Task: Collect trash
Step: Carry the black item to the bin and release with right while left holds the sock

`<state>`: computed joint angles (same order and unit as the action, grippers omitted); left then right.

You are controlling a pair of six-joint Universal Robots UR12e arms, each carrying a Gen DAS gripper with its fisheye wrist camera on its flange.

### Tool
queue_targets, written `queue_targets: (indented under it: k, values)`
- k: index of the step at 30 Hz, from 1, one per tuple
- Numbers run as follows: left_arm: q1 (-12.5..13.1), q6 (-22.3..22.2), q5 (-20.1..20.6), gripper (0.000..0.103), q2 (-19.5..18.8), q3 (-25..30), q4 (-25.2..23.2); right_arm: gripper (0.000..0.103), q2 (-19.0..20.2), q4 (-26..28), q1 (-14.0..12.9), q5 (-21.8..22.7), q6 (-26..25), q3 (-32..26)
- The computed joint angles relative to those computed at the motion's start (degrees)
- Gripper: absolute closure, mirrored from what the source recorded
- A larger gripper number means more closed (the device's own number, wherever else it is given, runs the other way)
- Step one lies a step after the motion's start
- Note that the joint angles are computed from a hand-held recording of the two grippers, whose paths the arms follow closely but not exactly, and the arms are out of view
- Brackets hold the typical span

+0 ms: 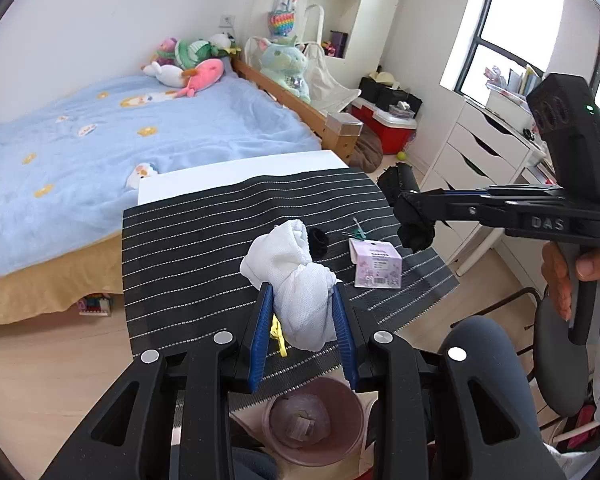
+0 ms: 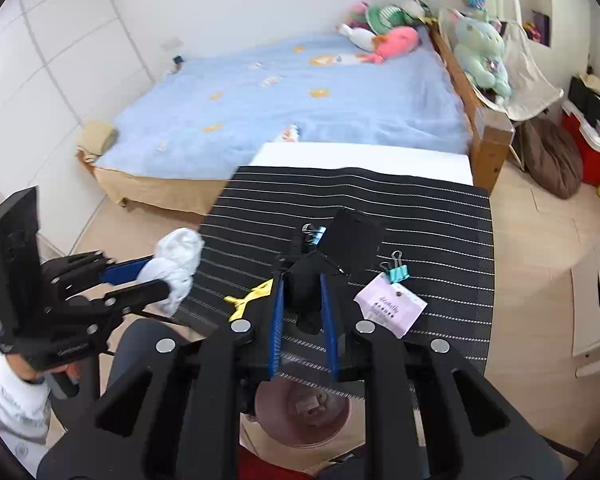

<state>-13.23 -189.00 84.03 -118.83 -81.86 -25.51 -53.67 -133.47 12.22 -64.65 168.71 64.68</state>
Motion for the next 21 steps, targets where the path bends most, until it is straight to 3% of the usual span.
queue_targets:
  k: [11,21]
  values:
    - [-1.1,1.0,1.0,0.073,1.7,-2.7,1.9,0.086,-6.2,-5.3,-0.2,0.4,-3.9,9.8]
    - [-1.7,0.3,1.9,0.073,3.4,-5.6,2.5,0.086,-9.4,-3.9,0.0,2.5,-7.0,15.8]
